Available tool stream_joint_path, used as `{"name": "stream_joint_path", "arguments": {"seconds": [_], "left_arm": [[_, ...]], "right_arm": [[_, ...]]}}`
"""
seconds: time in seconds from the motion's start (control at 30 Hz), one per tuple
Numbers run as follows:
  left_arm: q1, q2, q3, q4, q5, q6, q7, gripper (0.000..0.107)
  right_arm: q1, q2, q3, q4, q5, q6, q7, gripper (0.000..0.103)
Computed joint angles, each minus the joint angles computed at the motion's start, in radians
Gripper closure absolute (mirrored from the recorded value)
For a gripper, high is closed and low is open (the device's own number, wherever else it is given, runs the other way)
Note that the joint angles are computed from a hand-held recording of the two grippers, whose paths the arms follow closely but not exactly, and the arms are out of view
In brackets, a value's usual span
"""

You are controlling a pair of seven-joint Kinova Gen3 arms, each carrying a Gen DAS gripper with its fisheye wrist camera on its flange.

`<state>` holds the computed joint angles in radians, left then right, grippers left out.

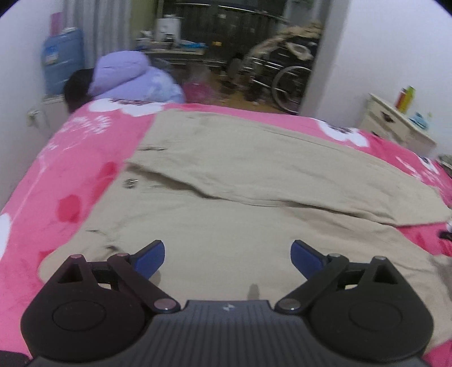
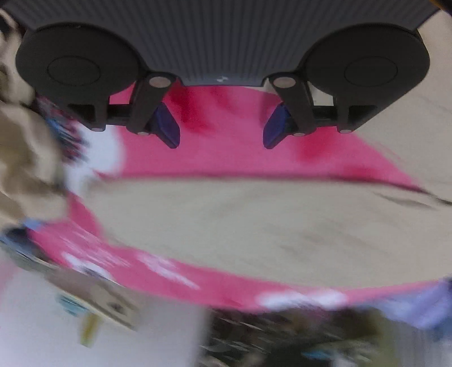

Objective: Fold clothes

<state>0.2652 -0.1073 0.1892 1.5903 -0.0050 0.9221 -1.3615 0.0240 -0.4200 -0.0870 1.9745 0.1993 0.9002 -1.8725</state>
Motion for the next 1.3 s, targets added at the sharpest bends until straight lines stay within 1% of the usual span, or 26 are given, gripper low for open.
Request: {"name": "stream_joint_path", "arguments": {"seconds": [0.07,0.13,0.17,0.2,0.23,0.3,0.33,0.37,0.4,0.43,0.5,0.57,0.6,0.63,0.67,0.7,0.73,0.77,0.8,0.87,0.93,1.0,1.07,1.13,1.2,1.3], "left_arm": [[0.019,0.011,0.007,-0.022,0.006,0.005,0.001,0.010],[0.070,0.021,-0.004,-0.039,-0.015,-0.001,0.038,0.007],[0.077,0.025,0.017,-0.045,-0.049,-0.001,0.079,0.006],[0.068,0.029,0.057,-0.055,-0.090,0.008,0.119,0.006],[0.051,0.033,0.103,-0.066,-0.131,0.019,0.160,0.006],[0.017,0.031,0.196,-0.069,-0.212,0.022,0.230,0.005],[0.007,0.028,0.230,-0.067,-0.245,0.019,0.253,0.005],[0.006,0.021,0.246,-0.061,-0.261,0.009,0.267,0.005],[0.017,0.015,0.243,-0.060,-0.261,0.003,0.273,0.005],[0.042,0.013,0.222,-0.069,-0.244,0.005,0.273,0.005],[0.117,0.013,0.136,-0.080,-0.171,-0.005,0.241,0.005],[0.179,0.011,0.054,-0.084,-0.089,-0.022,0.185,0.005],[0.184,0.009,0.036,-0.086,-0.054,-0.029,0.154,0.005],[0.178,0.008,0.038,-0.089,-0.035,-0.032,0.136,0.005],[0.160,0.006,0.057,-0.089,-0.032,-0.034,0.134,0.005],[0.142,0.005,0.085,-0.089,-0.045,-0.035,0.149,0.005],[0.141,0.009,0.097,-0.095,-0.060,-0.028,0.174,0.005],[0.143,0.018,0.104,-0.106,-0.062,-0.005,0.194,0.005],[0.146,0.027,0.109,-0.118,-0.063,0.018,0.214,0.005],[0.155,0.054,0.108,-0.150,-0.046,0.085,0.243,0.005],[0.167,0.078,0.104,-0.164,-0.034,0.146,0.285,0.005],[0.179,0.095,0.100,-0.170,-0.044,0.203,0.326,0.005],[0.201,0.120,0.103,-0.188,-0.081,0.273,0.371,0.005],[0.226,0.140,0.103,-0.200,-0.118,0.324,0.396,0.005],[0.248,0.147,0.100,-0.202,-0.145,0.349,0.390,0.005],[0.277,0.145,0.103,-0.194,-0.187,0.354,0.363,0.005]], "right_arm": [[-0.076,0.010,0.021,-0.013,-0.071,-0.035,0.061,0.038],[-0.144,0.049,0.049,-0.022,-0.146,-0.079,0.131,0.039],[-0.184,0.073,0.075,-0.029,-0.186,-0.094,0.168,0.039],[-0.209,0.097,0.083,-0.036,-0.221,-0.110,0.190,0.039],[-0.221,0.123,0.073,-0.050,-0.241,-0.119,0.195,0.039],[-0.189,0.182,0.032,-0.071,-0.233,-0.117,0.157,0.042],[-0.145,0.208,0.003,-0.080,-0.211,-0.110,0.116,0.046],[-0.099,0.214,-0.009,-0.086,-0.206,-0.099,0.075,0.047],[-0.052,0.214,-0.017,-0.091,-0.203,-0.087,0.035,0.052],[-0.006,0.194,-0.041,-0.092,-0.200,-0.086,-0.006,0.053],[0.084,0.134,-0.093,-0.089,-0.194,-0.091,-0.084,0.052],[0.116,0.067,-0.129,-0.102,-0.204,-0.084,-0.111,0.052],[0.104,0.031,-0.125,-0.102,-0.230,-0.085,-0.099,0.049],[0.091,-0.014,-0.123,-0.096,-0.271,-0.094,-0.081,0.043],[0.096,-0.053,-0.138,-0.086,-0.305,-0.104,-0.079,0.038],[0.118,-0.093,-0.172,-0.084,-0.328,-0.103,-0.093,0.024],[0.158,-0.134,-0.218,-0.068,-0.334,-0.115,-0.123,0.014],[0.196,-0.174,-0.264,-0.057,-0.323,-0.118,-0.163,0.011],[0.229,-0.220,-0.311,-0.046,-0.300,-0.110,-0.204,0.001],[0.291,-0.313,-0.403,-0.019,-0.251,-0.106,-0.285,0.001],[0.298,-0.376,-0.476,0.022,-0.189,-0.140,-0.367,0.001],[0.234,-0.364,-0.476,0.024,-0.192,-0.113,-0.405,0.001],[0.178,-0.298,-0.460,-0.010,-0.203,-0.035,-0.442,0.001],[0.141,-0.233,-0.469,-0.048,-0.179,0.044,-0.524,0.001],[0.120,-0.192,-0.487,-0.079,-0.174,0.103,-0.592,0.001],[0.120,-0.168,-0.517,-0.101,-0.177,0.133,-0.603,0.001]]}}
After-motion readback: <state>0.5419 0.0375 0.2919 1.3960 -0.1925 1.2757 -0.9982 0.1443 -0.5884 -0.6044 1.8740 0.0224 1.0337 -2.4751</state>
